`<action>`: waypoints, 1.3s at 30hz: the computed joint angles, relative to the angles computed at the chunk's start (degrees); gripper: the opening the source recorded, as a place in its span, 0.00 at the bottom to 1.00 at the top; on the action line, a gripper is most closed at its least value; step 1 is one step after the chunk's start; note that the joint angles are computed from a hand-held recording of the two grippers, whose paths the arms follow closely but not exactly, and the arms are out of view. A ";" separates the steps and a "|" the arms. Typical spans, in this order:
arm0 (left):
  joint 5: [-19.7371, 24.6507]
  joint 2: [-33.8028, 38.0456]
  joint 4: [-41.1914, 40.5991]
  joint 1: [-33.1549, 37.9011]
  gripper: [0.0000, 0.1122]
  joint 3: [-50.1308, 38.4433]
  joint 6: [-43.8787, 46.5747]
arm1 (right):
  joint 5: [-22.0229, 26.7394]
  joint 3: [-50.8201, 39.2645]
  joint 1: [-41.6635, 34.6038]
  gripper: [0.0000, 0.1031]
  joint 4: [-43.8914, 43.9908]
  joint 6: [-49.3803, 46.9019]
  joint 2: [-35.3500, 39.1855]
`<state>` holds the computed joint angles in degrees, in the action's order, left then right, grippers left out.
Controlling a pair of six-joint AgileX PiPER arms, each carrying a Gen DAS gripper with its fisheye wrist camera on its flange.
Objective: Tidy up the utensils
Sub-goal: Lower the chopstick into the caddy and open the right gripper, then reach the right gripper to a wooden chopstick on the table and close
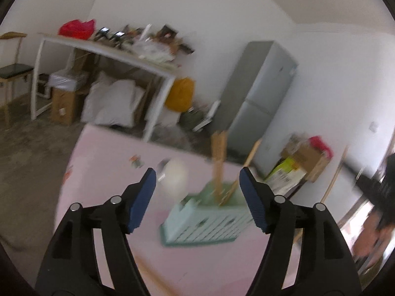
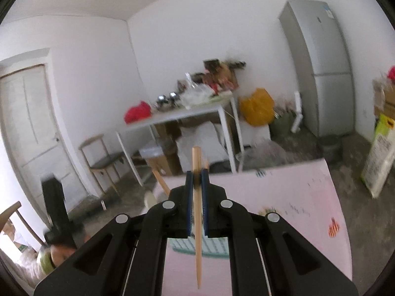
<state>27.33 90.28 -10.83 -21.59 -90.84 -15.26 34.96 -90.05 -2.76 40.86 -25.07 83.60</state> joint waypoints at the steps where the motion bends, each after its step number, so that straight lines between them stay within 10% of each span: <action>1: 1.16 -0.88 2.74 -0.13 0.60 1.51 -2.21 | 0.41 -2.24 0.27 0.07 -0.04 -0.13 0.90; 10: 10.59 -4.17 21.59 -2.67 0.66 7.92 -14.91 | 4.59 -29.86 5.21 0.07 -8.71 5.70 14.89; 19: 17.13 -3.53 23.79 -2.97 0.70 8.35 -14.83 | 11.69 -55.27 8.60 0.07 -17.32 12.28 31.38; 25: 19.42 -3.26 22.60 -1.50 0.70 9.17 -15.43 | 4.51 -42.76 10.83 0.07 -19.34 7.13 29.95; 30: 20.58 -2.91 22.46 -0.92 0.70 9.46 -16.09 | 10.11 -44.75 12.59 0.08 -28.68 9.79 33.64; 33: 21.13 -2.38 21.76 -0.33 0.71 9.45 -16.07 | 9.04 -42.90 12.02 0.30 -30.92 11.89 32.62; 39: 21.56 -2.24 21.43 0.49 0.71 9.59 -16.38 | -1.63 -28.00 7.43 0.38 -20.12 7.39 21.96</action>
<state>48.89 88.04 10.60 -21.10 -81.25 -31.64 33.33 -118.05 4.67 20.74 -17.68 105.56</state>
